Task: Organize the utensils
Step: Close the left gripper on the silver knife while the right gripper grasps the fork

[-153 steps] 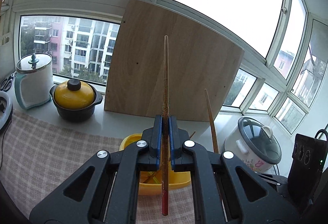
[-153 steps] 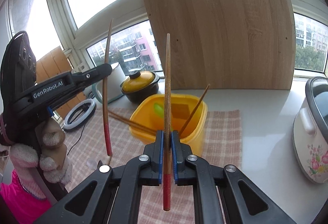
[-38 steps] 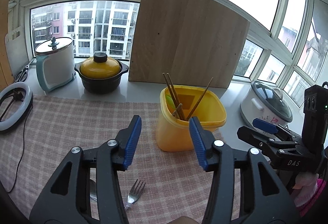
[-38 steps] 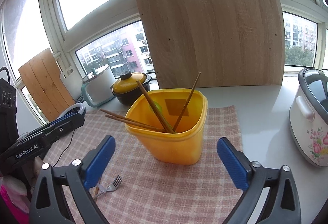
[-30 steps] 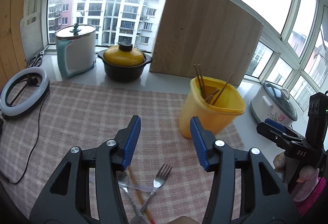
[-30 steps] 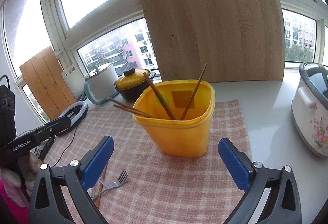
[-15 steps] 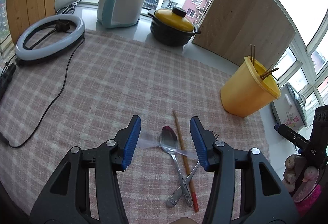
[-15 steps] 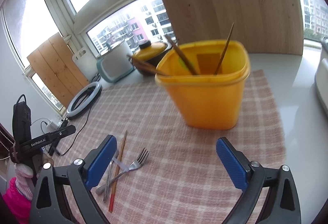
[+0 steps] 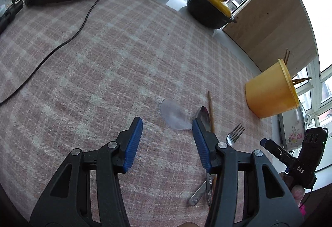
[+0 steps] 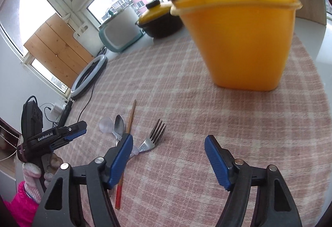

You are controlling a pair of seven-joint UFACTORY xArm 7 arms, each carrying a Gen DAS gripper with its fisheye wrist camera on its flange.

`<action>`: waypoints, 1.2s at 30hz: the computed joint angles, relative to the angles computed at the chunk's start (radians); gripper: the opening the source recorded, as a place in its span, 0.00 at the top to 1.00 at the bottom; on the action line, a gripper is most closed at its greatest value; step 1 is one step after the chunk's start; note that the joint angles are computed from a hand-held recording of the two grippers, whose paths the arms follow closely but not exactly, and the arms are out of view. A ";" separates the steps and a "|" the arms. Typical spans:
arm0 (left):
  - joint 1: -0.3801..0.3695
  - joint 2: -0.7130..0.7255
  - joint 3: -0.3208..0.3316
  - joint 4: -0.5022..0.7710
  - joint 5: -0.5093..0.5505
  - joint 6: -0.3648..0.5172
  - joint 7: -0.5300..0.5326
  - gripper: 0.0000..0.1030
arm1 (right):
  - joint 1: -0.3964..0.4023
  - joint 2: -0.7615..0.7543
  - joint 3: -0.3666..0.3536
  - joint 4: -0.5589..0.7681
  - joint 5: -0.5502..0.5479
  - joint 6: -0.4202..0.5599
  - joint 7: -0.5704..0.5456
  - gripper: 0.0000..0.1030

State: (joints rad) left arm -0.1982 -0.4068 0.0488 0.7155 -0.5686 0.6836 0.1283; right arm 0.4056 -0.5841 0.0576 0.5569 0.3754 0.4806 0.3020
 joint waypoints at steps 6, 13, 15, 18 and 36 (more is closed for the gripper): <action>-0.009 0.044 0.007 -0.001 -0.052 -0.020 0.029 0.51 | 0.027 0.082 -0.015 0.012 0.057 -0.035 -0.011 0.37; -0.013 0.074 0.001 0.018 -0.086 -0.041 0.064 0.51 | 0.037 0.126 -0.018 0.018 0.099 -0.081 -0.023 0.41; -0.016 0.086 0.003 0.026 -0.103 -0.043 0.081 0.51 | 0.040 0.141 -0.017 0.027 0.107 -0.087 -0.027 0.42; -0.015 0.099 -0.007 0.035 -0.107 -0.049 0.093 0.54 | 0.051 0.158 -0.019 0.039 0.121 -0.098 -0.043 0.44; -0.018 0.138 -0.039 0.047 -0.080 -0.107 0.063 0.92 | 0.017 0.252 0.050 0.105 0.021 -0.118 0.025 0.88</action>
State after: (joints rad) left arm -0.2158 -0.2685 0.0097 0.7623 -0.6483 0.5761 0.1909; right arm 0.4228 -0.3318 0.1074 0.6619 0.3965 0.3622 0.3273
